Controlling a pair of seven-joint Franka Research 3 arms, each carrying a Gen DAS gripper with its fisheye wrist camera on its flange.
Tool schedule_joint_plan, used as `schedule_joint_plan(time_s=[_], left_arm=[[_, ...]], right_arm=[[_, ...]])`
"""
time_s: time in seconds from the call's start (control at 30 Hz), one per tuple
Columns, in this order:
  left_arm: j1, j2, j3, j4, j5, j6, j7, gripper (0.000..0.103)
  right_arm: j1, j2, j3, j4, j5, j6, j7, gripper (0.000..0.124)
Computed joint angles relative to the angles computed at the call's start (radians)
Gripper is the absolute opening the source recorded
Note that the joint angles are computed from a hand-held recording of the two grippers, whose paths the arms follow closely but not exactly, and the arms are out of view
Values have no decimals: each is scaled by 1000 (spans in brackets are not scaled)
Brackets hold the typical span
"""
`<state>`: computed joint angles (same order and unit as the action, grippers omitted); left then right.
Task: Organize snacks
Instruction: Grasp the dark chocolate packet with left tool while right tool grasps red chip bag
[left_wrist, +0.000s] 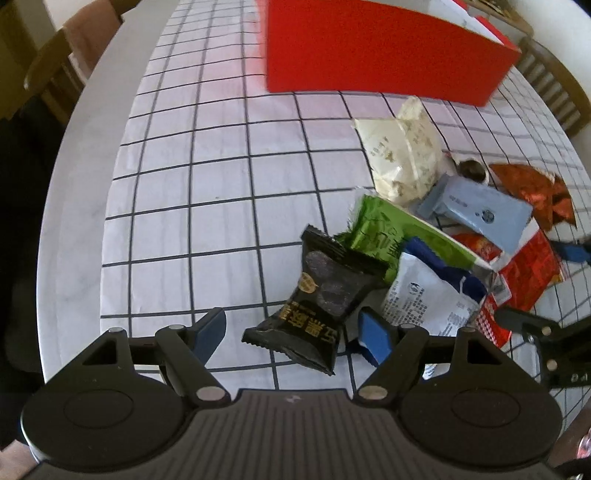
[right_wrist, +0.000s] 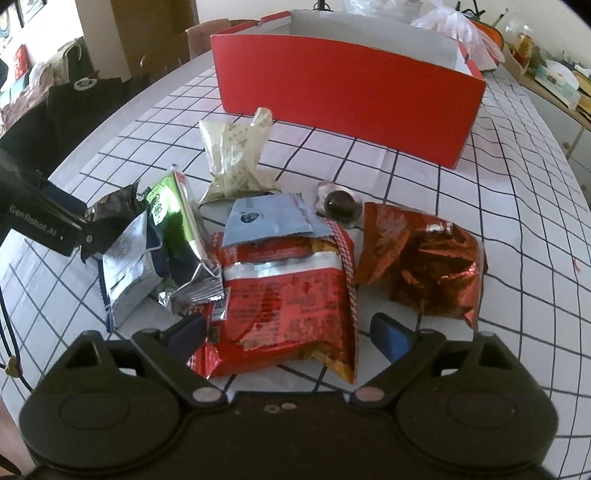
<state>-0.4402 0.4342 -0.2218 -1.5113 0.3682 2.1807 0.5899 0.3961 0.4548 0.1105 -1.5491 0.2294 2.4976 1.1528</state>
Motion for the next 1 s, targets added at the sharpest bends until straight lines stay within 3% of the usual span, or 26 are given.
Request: schedule_joint_plan(time_s=[0.33, 0.73, 0.93, 1.0], left_arm=[[-12, 34, 8, 48, 12, -20, -8, 73], [-30, 35, 20, 59, 45, -58, -80, 37], [-31, 12, 16, 26, 50, -48, -126, 33], [-33, 5, 15, 14, 55, -42, -142, 32]], right_arm=[[-2, 15, 8, 11, 24, 8, -8, 84], [6, -31, -1, -65, 32, 77, 49, 76], [-13, -68, 14, -116, 73, 121, 65, 61], [-17, -78, 14, -124, 85, 124, 79, 50]])
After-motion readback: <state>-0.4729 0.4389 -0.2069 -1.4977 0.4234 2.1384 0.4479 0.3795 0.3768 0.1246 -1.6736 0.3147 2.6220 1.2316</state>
